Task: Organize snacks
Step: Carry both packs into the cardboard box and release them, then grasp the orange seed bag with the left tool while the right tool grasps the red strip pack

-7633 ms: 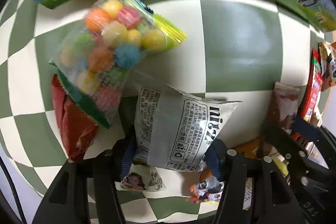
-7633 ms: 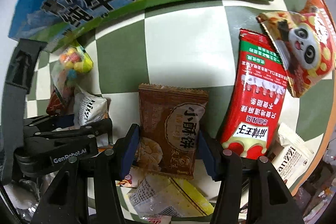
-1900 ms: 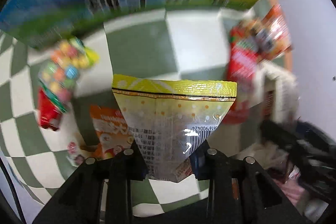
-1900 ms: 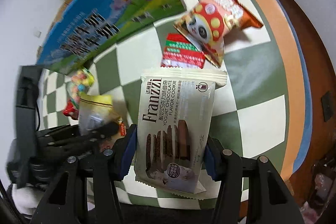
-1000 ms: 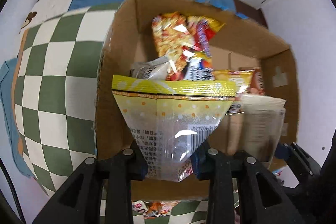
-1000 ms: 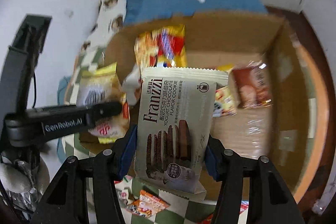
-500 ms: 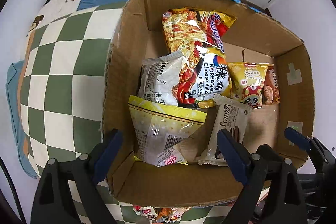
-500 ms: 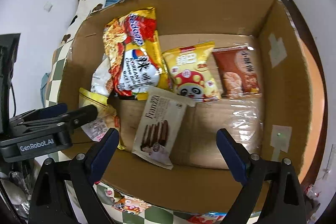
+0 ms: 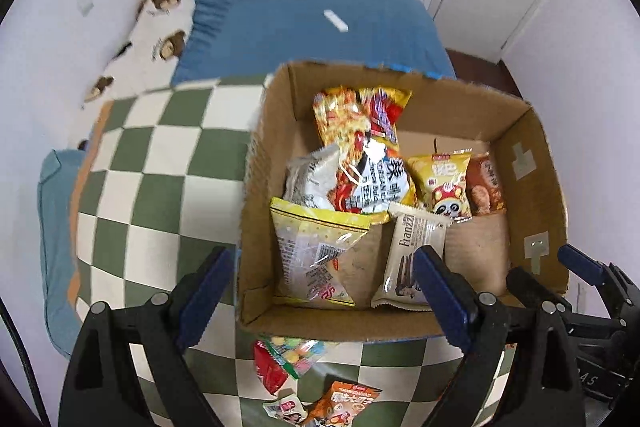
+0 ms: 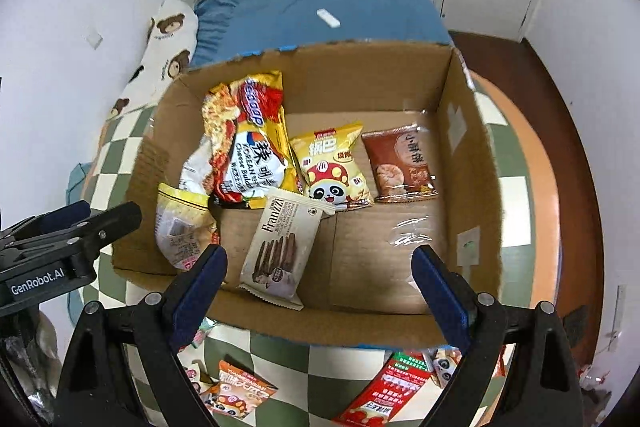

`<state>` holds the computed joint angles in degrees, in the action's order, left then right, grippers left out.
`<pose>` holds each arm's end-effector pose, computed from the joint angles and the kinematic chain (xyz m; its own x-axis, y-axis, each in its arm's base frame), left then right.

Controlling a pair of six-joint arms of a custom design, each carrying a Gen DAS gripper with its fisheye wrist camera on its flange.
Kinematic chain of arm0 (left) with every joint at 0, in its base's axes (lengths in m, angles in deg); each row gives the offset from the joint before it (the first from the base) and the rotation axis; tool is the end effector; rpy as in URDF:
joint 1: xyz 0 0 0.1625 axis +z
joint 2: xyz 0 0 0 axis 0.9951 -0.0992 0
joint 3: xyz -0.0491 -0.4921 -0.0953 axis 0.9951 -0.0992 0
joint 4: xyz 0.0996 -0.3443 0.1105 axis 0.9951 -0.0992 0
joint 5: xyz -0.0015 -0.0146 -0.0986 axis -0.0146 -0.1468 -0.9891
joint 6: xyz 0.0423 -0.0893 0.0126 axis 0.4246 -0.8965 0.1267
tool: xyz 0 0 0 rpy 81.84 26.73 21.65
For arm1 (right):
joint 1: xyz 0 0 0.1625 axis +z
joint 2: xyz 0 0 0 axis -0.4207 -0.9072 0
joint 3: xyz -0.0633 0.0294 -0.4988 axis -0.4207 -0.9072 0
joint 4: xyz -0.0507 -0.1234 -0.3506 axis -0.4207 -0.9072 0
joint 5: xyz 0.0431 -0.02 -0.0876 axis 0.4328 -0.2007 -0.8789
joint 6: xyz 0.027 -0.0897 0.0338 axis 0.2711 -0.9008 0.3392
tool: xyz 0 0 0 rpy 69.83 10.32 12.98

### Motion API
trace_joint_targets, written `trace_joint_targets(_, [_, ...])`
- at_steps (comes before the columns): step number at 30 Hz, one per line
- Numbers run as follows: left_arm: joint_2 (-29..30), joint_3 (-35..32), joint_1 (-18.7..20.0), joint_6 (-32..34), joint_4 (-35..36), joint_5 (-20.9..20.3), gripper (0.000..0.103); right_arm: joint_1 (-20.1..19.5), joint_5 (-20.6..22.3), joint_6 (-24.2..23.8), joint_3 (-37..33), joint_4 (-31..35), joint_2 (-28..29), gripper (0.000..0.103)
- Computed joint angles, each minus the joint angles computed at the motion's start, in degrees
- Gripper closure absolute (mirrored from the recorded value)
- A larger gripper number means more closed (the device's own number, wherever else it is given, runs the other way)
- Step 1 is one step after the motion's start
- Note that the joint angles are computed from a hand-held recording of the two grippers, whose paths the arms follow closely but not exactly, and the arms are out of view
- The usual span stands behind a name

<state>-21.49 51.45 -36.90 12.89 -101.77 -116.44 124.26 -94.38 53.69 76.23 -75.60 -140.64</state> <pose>-0.4867 -0.8059 0.0852 -0.6615 0.5045 -0.5548 0.5635 0.8226 0.0760 0.1694 -0.6737 0.4123 -0.6912 0.4995 0.5223 0.1134 0.7887 -0.6042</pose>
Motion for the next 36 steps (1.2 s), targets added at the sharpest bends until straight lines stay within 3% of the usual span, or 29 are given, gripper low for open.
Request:
trace_joint_targets(3, [-3.8,7.7,-0.7,1.4,-6.5,0.3,0.011,1.4,-2.0,-0.9,1.2,-1.8,-0.5,0.008])
trace_joint_targets(15, [-13.8,26.5,-3.3,5.3,-21.6,-0.2,0.011,6.9,-6.5,-1.4,6.6,-8.6,-3.2,0.008])
trace_joint_targets(23, [-19.8,39.1,-3.9,7.7,-27.8,-0.9,0.011,8.8,-4.9,2.4,12.8,-13.3,-6.2,0.007])
trace_joint_targets(27, [-21.7,46.7,-3.5,9.2,-26.4,0.6,0.011,7.5,-0.9,8.4,19.2,-13.3,-8.8,0.008])
trace_joint_targets(29, [-21.8,49.2,-2.9,8.5,-22.3,-0.1,0.011,6.0,1.5,11.8,22.7,-13.5,-9.9,0.007])
trace_joint_targets(32, [-20.4,52.3,-2.5,9.8,-16.5,-1.1,0.011,3.2,5.4,16.8,28.0,-14.2,-11.5,0.008])
trace_joint_targets(36, [-17.1,55.7,-3.0,13.7,-14.0,1.3,0.011,0.4,6.7,20.8,33.6,-17.0,-12.8,0.013])
